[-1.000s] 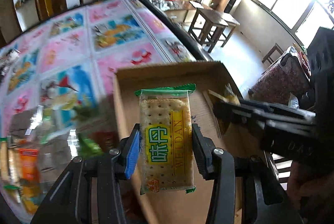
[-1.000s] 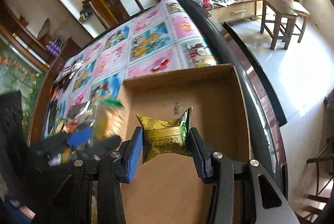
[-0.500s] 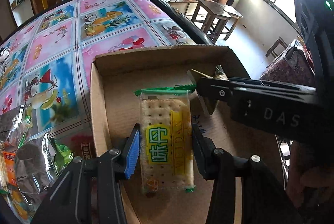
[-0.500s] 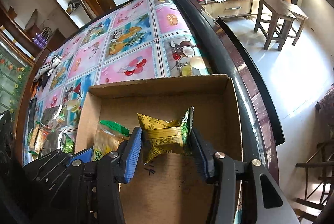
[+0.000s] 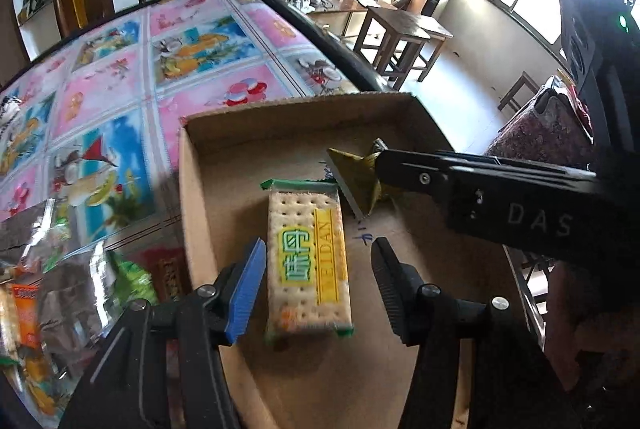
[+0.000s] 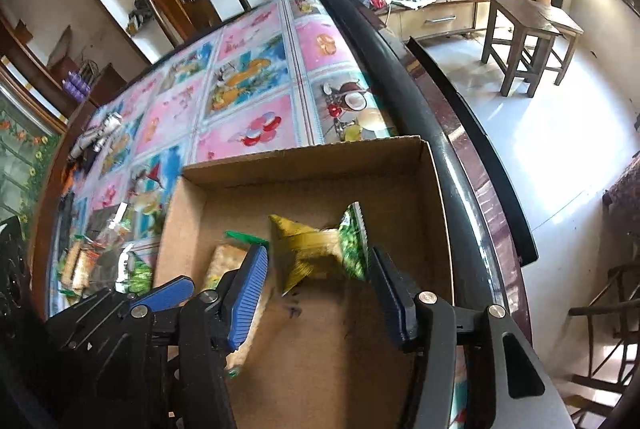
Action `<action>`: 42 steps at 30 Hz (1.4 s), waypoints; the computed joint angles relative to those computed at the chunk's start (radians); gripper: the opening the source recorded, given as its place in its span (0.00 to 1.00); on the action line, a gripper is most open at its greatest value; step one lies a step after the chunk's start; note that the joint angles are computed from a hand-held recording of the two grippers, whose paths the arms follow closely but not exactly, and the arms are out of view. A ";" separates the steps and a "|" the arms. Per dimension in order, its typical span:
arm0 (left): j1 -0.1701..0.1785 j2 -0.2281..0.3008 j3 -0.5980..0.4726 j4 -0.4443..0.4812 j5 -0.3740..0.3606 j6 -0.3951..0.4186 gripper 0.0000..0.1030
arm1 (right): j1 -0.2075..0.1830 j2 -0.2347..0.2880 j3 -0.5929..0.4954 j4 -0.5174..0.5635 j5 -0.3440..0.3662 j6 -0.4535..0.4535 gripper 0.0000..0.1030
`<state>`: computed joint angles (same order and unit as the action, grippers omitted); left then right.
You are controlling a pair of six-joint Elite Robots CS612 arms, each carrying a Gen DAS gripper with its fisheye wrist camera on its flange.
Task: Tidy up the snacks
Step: 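Open the left tool to drop the cracker pack while the right tool drops the yellow bag in the box, then grasp the green triangular snack bag with the left tool while the right tool returns to the snacks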
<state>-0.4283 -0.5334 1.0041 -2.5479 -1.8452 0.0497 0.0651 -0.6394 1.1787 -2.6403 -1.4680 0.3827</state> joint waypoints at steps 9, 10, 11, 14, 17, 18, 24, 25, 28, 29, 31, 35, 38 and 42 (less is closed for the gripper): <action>0.041 -0.085 0.135 -0.111 0.014 -0.026 0.52 | 0.026 -0.049 0.083 -0.089 0.071 0.049 0.55; 0.045 -0.092 0.148 -0.118 0.021 -0.031 0.52 | 0.032 -0.049 0.083 -0.091 0.081 0.044 0.55; 0.054 -0.100 0.161 -0.125 0.029 -0.039 0.52 | 0.038 -0.048 0.082 -0.091 0.090 0.040 0.55; 0.073 -0.116 0.191 -0.144 0.043 -0.057 0.52 | 0.060 -0.043 0.069 -0.083 0.126 0.020 0.55; 0.097 -0.130 0.215 -0.156 0.048 -0.081 0.52 | 0.084 -0.033 0.046 -0.060 0.149 -0.017 0.55; 0.106 -0.134 0.224 -0.160 0.053 -0.091 0.52 | 0.090 -0.030 0.037 -0.053 0.157 -0.030 0.55; 0.168 -0.154 0.264 -0.176 0.090 -0.175 0.52 | 0.120 -0.006 0.000 -0.028 0.186 -0.050 0.55; 0.178 -0.155 0.266 -0.176 0.098 -0.189 0.52 | 0.123 -0.002 -0.004 -0.027 0.186 -0.043 0.55; 0.213 -0.151 0.262 -0.166 0.129 -0.238 0.52 | 0.129 0.007 -0.012 -0.015 0.193 -0.010 0.55; 0.226 -0.149 0.260 -0.164 0.135 -0.256 0.52 | 0.132 0.009 -0.013 -0.012 0.194 -0.004 0.55; 0.249 -0.139 0.245 -0.147 0.156 -0.275 0.52 | 0.139 0.017 -0.024 0.002 0.185 0.001 0.55; 0.288 -0.101 0.182 -0.086 0.184 -0.327 0.52 | 0.150 0.026 -0.034 0.018 0.182 0.019 0.55; 0.312 -0.072 0.131 -0.049 0.171 -0.368 0.52 | 0.158 0.032 -0.042 0.024 0.178 0.024 0.55; 0.326 -0.016 0.035 0.025 0.160 -0.384 0.52 | 0.165 0.034 -0.046 0.025 0.165 0.031 0.55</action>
<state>-0.1022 -0.5494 1.0396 -2.5227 -1.6853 -0.3340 0.2299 -0.6053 1.1322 -2.6152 -1.3034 0.4139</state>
